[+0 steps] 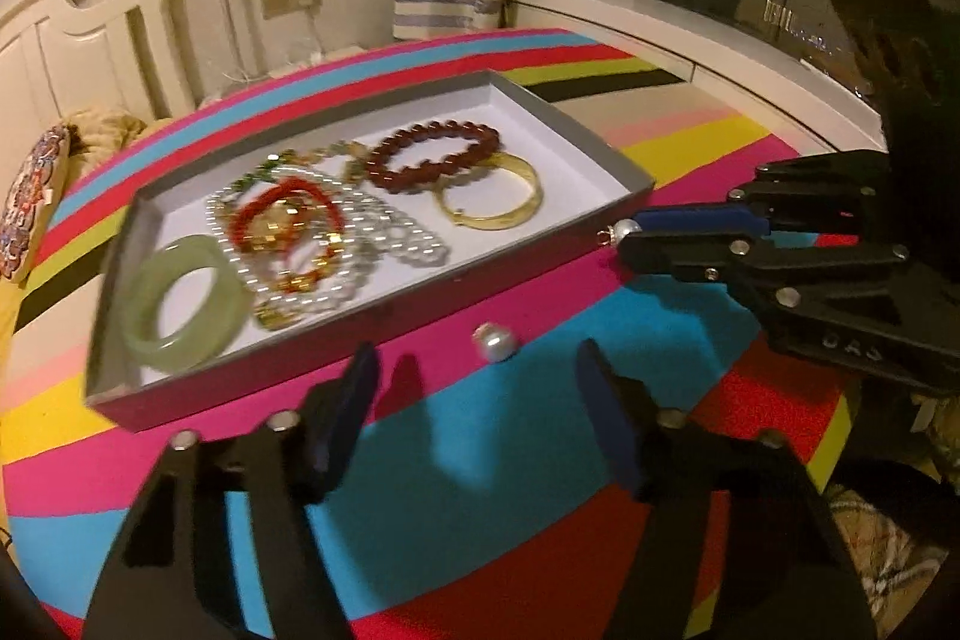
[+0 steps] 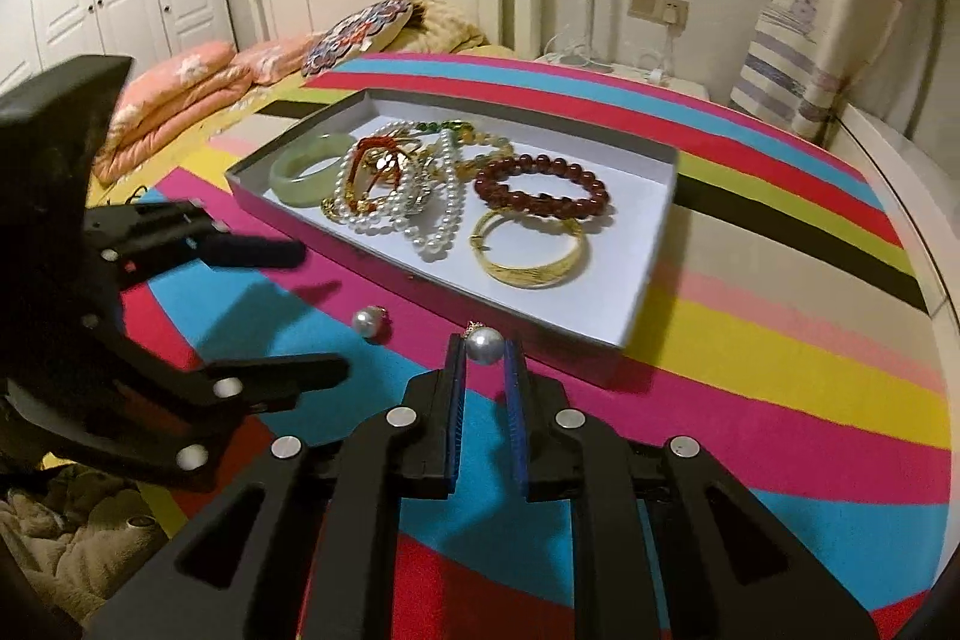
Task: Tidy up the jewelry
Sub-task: 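Grasp one pearl earring with the right tool while the left tool grasps the other, then carry the pearl earrings into the tray and open both tools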
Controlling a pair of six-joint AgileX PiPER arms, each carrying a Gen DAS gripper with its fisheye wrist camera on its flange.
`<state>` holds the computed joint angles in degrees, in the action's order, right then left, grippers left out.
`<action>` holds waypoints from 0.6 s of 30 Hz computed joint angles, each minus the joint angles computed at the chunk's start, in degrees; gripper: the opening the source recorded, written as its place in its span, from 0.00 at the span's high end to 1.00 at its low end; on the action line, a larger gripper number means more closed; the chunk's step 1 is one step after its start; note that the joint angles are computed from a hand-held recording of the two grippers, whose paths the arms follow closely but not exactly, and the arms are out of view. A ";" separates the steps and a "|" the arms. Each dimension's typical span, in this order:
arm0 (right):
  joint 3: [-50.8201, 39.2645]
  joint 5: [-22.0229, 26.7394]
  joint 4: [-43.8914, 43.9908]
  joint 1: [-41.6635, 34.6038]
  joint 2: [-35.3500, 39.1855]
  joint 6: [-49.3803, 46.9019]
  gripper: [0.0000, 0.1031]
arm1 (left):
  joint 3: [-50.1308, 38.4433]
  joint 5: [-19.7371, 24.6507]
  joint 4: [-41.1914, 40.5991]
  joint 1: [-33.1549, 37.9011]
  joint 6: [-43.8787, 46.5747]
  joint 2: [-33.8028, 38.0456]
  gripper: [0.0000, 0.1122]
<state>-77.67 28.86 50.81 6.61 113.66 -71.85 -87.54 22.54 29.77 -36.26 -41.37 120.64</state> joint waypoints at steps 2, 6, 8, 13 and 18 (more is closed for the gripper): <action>0.13 0.57 1.30 -0.60 0.12 -0.99 0.86 | -3.55 2.69 -0.01 -0.74 0.55 2.25 0.53; 0.02 1.68 3.38 -1.38 0.75 -2.71 0.86 | -7.15 5.24 -1.78 -0.97 2.47 4.44 0.72; 0.26 2.03 4.19 -1.65 0.89 -3.46 0.86 | -7.05 4.88 -1.76 -0.99 2.83 4.50 0.82; 0.81 2.65 6.46 -2.33 0.61 -5.18 0.86 | -5.17 3.43 2.01 -1.44 -0.82 3.54 0.88; 0.58 2.02 9.60 -2.21 -0.58 -7.20 0.86 | -5.16 2.91 5.19 -1.88 -3.32 1.91 0.88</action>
<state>-77.10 30.87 60.41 4.39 113.08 -79.05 -92.70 25.45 34.97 -38.14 -44.69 122.55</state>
